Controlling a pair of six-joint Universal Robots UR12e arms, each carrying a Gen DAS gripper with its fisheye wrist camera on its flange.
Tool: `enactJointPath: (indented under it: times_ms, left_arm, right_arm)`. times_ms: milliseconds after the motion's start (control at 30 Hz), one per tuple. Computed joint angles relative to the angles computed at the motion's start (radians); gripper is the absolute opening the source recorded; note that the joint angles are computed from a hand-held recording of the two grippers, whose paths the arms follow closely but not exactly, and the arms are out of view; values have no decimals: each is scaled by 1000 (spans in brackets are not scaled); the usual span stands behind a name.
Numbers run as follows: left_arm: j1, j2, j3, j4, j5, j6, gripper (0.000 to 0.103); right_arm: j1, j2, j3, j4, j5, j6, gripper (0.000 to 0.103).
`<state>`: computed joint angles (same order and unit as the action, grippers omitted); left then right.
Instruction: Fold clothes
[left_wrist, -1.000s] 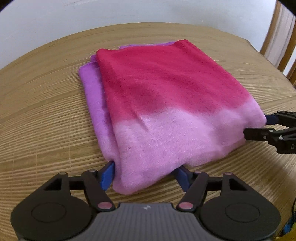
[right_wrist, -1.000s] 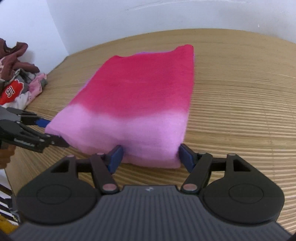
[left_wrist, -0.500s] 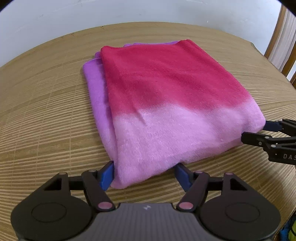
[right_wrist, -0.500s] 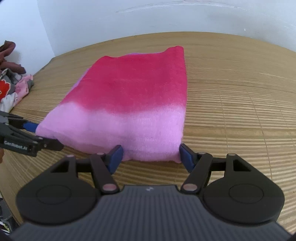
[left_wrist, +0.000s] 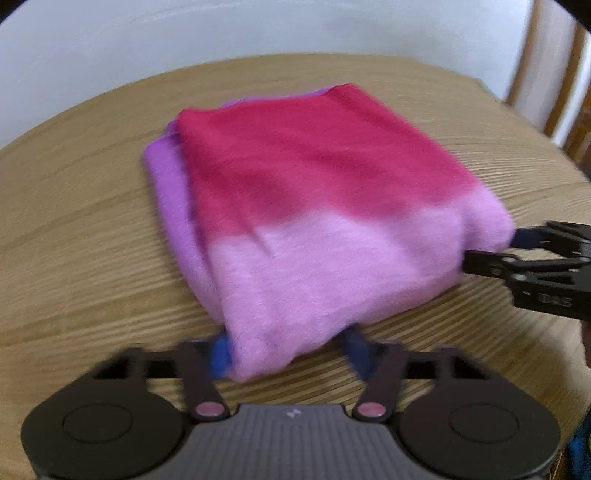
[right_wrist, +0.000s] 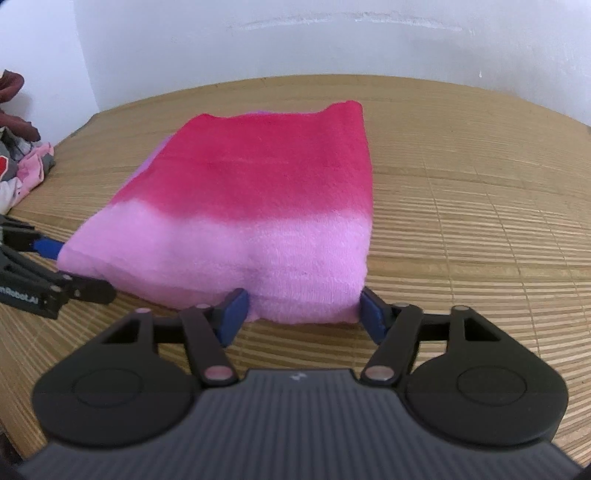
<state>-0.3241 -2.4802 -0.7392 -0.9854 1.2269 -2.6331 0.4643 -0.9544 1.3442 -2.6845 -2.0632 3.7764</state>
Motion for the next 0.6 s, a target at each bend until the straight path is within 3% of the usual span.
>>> enactJointPath:
  times_ms: [33,67,200,433,600]
  left_arm:
    - [3,-2,7,-21,-32,20,15]
    - [5,-3,13,-39,-63,39,14]
    - [21,40,-58,31,-135,23,12]
    - [66,160,-222,70,-243,-8,12]
    - [82,203,-265,134,-329,-59,12]
  right_arm:
    - [0,0,2,-14,8,-10,32]
    - [1,-1,3,-25,9,-17,22]
    - [8,-20,18,-71,21,-34,16]
    - [42,-106,99,-162,68,4,11]
    - [79,-124,112,-251,-11,78,10]
